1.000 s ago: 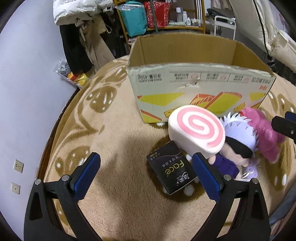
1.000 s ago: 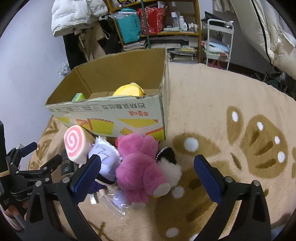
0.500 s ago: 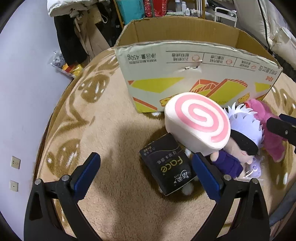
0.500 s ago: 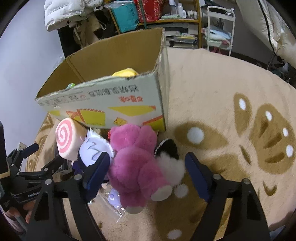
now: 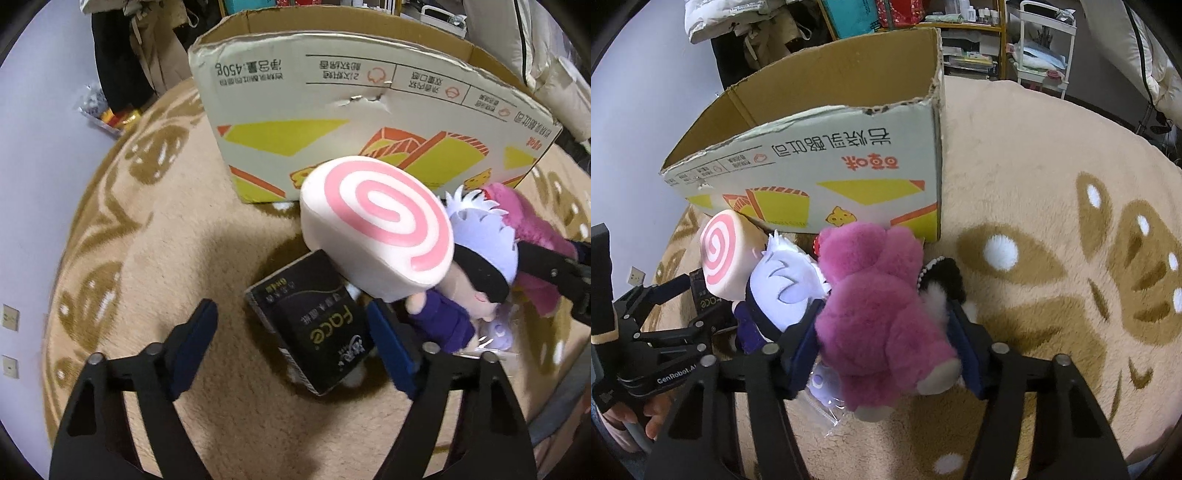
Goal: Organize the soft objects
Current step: 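Grasp the black Face tissue pack with the left tool while the right tool grasps the pink bear, then lift both items over the box and open both tools to drop them inside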
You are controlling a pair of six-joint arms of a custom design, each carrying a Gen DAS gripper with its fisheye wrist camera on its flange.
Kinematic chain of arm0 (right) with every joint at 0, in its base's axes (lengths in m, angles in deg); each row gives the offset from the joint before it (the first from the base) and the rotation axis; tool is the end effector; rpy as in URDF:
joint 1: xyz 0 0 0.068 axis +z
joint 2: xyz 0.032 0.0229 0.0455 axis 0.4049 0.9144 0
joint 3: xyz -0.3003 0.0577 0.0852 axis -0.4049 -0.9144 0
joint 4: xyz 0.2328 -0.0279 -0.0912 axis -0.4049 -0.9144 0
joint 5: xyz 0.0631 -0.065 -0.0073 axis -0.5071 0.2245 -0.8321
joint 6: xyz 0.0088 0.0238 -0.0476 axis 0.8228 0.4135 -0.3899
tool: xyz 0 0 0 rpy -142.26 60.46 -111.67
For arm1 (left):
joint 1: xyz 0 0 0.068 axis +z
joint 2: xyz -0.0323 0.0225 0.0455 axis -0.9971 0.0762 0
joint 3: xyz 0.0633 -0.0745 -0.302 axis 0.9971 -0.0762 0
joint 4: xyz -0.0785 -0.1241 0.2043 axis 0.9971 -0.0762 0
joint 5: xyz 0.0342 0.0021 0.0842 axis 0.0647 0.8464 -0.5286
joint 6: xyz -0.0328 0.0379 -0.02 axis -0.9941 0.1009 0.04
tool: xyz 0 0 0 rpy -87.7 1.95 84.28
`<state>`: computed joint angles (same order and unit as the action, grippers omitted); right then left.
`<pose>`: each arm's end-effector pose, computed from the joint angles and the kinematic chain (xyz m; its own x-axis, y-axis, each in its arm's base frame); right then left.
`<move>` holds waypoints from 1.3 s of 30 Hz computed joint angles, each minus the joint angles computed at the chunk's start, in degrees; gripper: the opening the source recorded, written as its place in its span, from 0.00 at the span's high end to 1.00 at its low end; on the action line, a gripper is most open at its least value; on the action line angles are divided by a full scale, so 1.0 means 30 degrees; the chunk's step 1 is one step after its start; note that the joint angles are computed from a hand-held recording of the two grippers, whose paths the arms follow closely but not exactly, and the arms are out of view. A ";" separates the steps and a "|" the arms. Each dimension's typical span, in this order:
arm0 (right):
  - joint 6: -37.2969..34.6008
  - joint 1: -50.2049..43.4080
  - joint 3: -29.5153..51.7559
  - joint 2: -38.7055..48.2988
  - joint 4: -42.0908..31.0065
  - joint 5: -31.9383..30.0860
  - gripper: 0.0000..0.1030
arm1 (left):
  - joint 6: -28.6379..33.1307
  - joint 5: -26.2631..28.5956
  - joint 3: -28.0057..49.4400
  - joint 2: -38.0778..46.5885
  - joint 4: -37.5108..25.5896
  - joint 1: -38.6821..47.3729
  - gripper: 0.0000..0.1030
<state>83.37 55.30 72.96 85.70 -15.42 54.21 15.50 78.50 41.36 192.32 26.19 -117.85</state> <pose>0.2868 0.1686 0.1824 -0.8700 0.1953 -0.4527 0.1198 0.9744 0.1902 0.3481 -0.2130 0.1778 -0.8712 0.2568 -0.4184 0.2662 0.9632 0.0369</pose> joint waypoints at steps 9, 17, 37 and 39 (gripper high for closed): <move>0.0530 0.0063 -0.1154 -0.1250 0.0857 0.0046 0.45 | -0.0296 0.0779 -0.0869 -0.0460 0.0435 -0.0169 0.51; 0.1000 0.0434 -0.1852 -0.2647 0.1137 0.1045 0.47 | -0.0826 -0.1315 -0.2336 -0.2418 0.1504 -0.1055 0.53; 0.1786 0.0888 -0.3211 -0.4840 0.2317 0.2142 0.52 | -0.1390 -0.1954 -0.4126 -0.5106 0.3581 -0.1443 0.54; 0.1801 0.1000 -0.3311 -0.4991 0.2538 0.2237 0.52 | -0.1394 -0.1987 -0.4168 -0.5138 0.3654 -0.1424 0.54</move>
<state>88.77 58.30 63.03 70.73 -7.81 60.93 11.32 72.54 28.86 176.90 37.15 -122.12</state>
